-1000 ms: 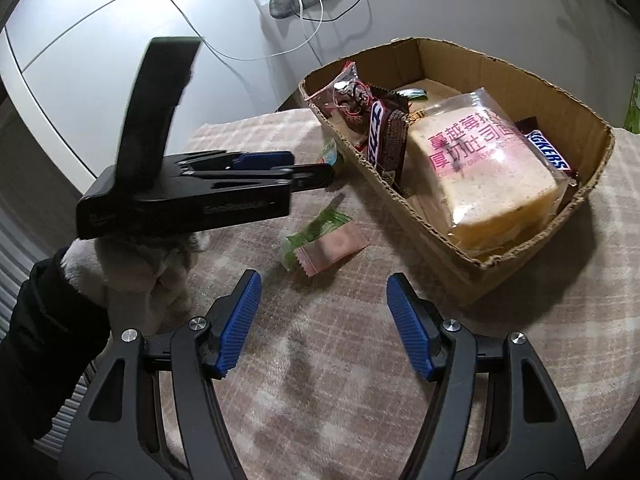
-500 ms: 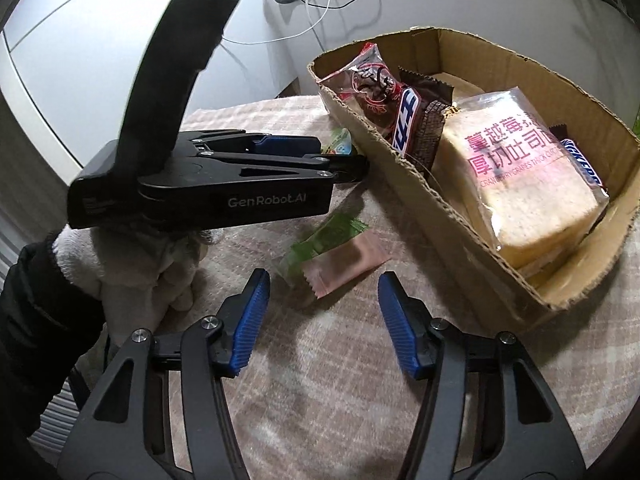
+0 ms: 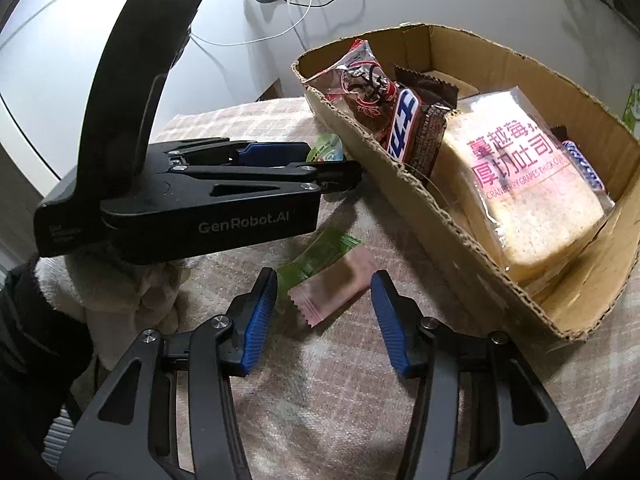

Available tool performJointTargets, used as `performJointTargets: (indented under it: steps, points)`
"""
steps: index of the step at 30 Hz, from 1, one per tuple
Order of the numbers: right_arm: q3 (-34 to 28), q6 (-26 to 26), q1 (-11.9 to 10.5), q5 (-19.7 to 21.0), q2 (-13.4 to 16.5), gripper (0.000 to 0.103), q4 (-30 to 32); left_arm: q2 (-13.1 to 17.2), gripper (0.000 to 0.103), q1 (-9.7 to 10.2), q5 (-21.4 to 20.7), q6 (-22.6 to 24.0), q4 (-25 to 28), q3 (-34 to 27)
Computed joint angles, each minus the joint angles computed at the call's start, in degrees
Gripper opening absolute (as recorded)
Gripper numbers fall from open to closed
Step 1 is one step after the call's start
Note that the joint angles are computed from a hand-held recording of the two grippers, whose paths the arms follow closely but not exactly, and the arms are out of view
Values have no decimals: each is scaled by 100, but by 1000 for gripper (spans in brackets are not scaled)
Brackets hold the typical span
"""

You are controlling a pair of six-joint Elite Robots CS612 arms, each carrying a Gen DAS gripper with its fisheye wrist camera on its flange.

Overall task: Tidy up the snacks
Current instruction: 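Grasp the green jelly cup with the left tool while right grasps a green candy pack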

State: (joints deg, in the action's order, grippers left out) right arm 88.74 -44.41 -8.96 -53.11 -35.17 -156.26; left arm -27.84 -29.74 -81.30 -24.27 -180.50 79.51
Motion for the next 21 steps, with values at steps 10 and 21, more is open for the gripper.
performJointTargets:
  steps: [10,21]
  points:
    - [-17,51,-22,30,6,32,35,-39,42,-7,56,-86,-75,103]
    - [-9,-186,-128,160,-10,12,336,-93,35,15,22,-160,-210,243]
